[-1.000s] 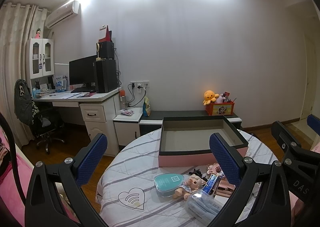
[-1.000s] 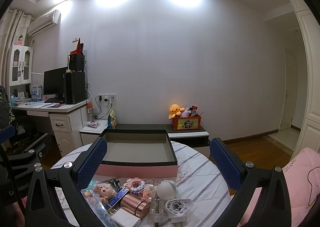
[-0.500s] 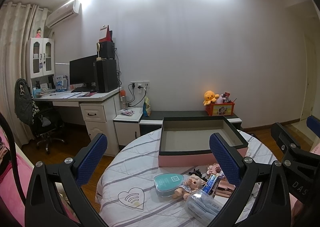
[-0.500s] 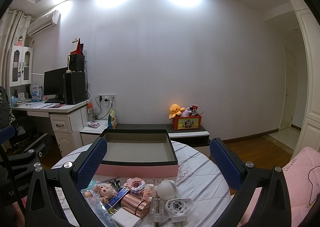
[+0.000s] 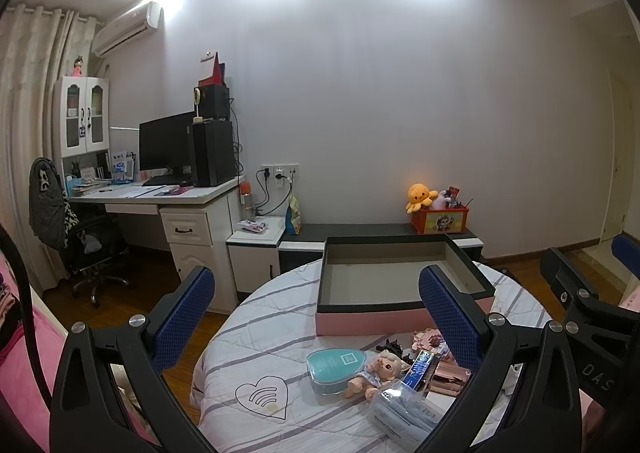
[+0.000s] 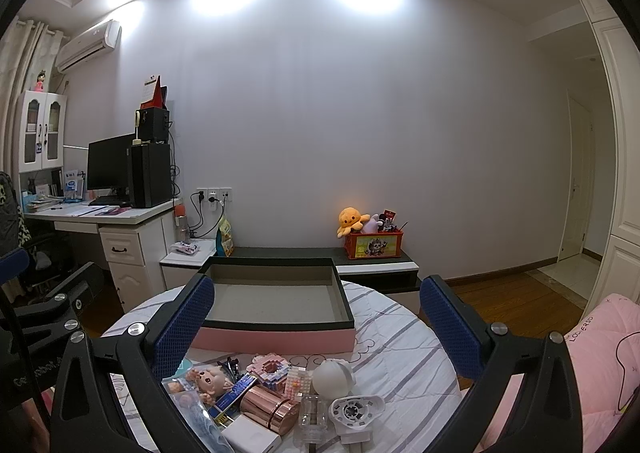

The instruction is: Organize rigid objects

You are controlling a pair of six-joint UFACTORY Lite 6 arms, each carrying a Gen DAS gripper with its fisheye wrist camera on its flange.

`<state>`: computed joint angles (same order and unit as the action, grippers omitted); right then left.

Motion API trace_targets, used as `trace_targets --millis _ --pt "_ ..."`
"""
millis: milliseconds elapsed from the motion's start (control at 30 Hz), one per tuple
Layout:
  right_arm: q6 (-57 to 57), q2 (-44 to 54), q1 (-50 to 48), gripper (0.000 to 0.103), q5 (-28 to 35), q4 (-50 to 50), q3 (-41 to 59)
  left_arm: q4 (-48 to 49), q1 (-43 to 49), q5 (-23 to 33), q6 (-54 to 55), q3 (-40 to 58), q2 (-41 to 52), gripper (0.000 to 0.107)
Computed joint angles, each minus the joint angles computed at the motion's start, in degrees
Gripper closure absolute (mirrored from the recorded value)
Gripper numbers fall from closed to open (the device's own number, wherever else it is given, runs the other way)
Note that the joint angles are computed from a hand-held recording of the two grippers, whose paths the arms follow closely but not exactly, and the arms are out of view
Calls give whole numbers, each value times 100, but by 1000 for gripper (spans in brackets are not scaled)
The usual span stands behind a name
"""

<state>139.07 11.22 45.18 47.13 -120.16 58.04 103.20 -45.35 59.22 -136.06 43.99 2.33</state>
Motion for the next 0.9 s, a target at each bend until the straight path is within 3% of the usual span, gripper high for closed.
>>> trace_targets --millis 900 --pt "33 -26 -76 0 -48 -63 -36 -90 -42 5 128 65 -38 4"
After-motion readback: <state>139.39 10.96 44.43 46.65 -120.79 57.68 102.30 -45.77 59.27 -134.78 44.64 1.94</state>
